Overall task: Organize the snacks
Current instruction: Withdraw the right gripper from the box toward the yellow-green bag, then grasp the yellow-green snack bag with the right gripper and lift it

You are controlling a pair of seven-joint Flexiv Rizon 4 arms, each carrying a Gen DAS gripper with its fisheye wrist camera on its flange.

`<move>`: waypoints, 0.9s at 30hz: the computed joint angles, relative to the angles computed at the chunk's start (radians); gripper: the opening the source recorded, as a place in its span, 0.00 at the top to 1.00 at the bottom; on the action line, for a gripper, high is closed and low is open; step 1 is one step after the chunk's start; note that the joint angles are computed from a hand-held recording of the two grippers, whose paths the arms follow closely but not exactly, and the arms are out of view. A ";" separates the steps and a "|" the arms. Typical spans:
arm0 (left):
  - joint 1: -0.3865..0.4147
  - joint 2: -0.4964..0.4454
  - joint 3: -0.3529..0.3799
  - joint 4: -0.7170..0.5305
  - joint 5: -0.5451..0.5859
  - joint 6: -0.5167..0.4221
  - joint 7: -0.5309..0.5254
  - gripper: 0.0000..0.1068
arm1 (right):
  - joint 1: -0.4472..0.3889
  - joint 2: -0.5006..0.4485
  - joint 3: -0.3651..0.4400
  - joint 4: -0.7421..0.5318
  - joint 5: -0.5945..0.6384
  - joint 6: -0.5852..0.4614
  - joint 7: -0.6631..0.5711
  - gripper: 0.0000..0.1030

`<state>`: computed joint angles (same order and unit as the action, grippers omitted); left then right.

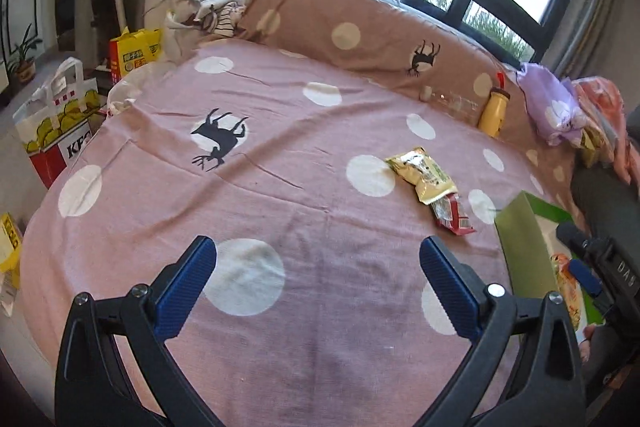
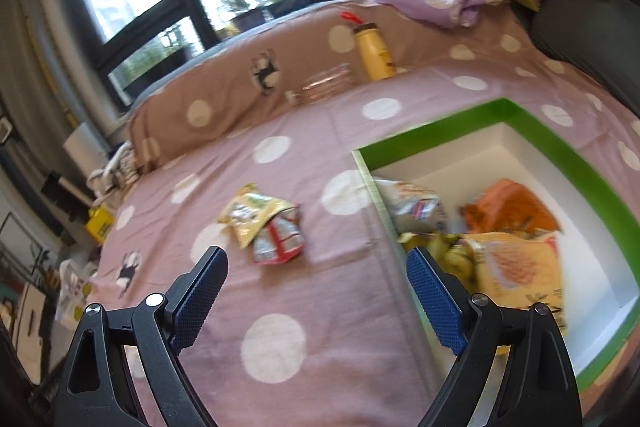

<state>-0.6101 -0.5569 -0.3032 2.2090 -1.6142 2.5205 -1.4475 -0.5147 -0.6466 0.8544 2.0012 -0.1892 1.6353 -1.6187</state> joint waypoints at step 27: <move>0.028 0.101 0.084 0.181 0.132 -0.205 -0.244 0.04 | 0.646 -0.177 -0.418 -0.548 -0.145 -0.672 0.019 0.12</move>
<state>-0.5816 -0.4561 -0.2189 2.3897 -1.4818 2.3154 -1.6916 0.1309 -0.8237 0.4360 1.4534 -0.3340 0.9632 -1.6001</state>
